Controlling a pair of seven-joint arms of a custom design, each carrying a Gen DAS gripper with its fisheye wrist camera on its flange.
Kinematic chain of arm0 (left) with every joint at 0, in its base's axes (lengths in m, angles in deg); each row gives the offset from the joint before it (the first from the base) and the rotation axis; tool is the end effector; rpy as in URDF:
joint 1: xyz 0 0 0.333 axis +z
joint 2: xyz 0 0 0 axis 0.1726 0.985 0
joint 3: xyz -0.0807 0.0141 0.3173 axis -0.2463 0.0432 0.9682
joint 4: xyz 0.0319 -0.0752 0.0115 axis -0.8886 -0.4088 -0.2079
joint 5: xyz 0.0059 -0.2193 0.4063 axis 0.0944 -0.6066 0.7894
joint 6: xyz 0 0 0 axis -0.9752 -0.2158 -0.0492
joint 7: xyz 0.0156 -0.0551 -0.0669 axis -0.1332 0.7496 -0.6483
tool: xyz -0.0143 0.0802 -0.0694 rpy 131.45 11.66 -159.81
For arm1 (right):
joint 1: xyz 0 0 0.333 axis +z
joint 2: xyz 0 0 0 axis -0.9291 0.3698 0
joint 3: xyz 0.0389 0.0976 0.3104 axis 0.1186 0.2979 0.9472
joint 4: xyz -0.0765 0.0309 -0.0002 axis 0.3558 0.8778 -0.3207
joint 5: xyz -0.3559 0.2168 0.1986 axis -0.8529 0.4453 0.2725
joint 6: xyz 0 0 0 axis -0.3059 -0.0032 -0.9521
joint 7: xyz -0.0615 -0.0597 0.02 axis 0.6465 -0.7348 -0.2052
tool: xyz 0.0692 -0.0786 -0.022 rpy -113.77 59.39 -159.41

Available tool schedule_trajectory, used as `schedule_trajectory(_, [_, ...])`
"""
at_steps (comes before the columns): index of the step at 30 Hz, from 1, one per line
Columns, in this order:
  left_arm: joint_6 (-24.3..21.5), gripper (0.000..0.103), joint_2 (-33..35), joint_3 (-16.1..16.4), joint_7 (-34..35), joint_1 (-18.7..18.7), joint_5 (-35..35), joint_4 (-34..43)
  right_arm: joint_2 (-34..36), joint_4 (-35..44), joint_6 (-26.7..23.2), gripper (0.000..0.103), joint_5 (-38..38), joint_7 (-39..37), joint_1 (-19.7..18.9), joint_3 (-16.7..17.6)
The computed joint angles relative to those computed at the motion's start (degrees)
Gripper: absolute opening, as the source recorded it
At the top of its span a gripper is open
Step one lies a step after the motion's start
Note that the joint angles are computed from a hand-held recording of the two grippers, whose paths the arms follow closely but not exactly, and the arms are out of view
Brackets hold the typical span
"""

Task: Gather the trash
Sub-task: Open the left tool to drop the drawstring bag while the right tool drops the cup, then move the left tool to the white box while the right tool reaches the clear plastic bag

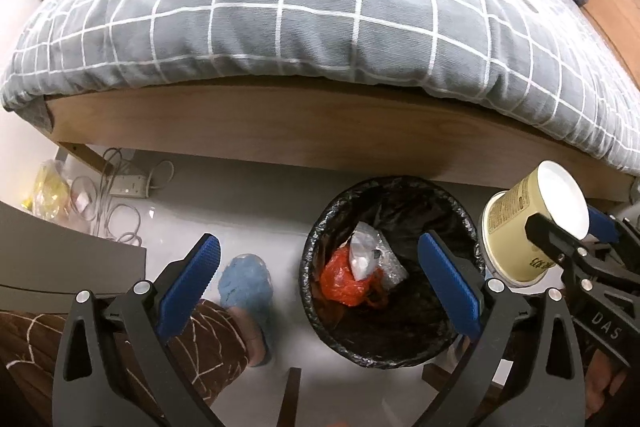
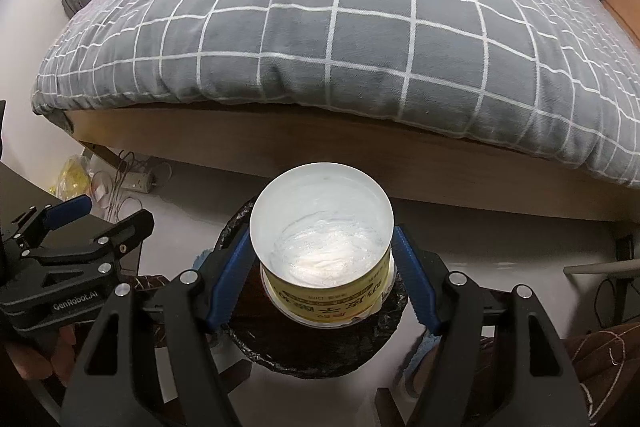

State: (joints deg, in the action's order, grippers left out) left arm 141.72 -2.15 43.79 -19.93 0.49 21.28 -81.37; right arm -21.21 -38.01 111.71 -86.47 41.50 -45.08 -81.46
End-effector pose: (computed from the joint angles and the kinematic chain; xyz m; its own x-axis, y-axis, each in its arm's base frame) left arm 0.5212 -0.2139 0.5276 0.1056 -0.9935 0.0421 -0.9198 -0.1136 -0.3756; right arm 0.5543 0.3370 0.5344 0.1689 -0.9838 -0.0594 -0.9004 -0.1295 -0.4153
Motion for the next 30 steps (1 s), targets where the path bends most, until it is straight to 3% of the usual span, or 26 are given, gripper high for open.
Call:
schedule_trajectory(3, [-0.3,0.097,-0.1,0.1,0.5,-0.1,0.0,0.1,0.5,0.4,0.0,0.069,0.4,-0.5,0.1,0.0])
schedule_trajectory(6, [-0.7,0.097,0.2,-0.1,0.5,-0.1,0.3,0.6,-0.1,0.0,1.0,0.081,-0.7,0.3,0.1,0.0])
schedule_trajectory(18, [0.4,0.097,-1.3,-0.7,-2.1,0.5,2.8,2.0,-2.2,0.4,1.0,0.095,-8.2,5.2,-1.0,0.2])
schedule_trajectory(30, [3.4,0.097,0.4,-0.5,-2.0,0.7,3.5,7.4,-5.6,0.6,5.3,0.095,-14.0,10.4,-3.8,-0.1])
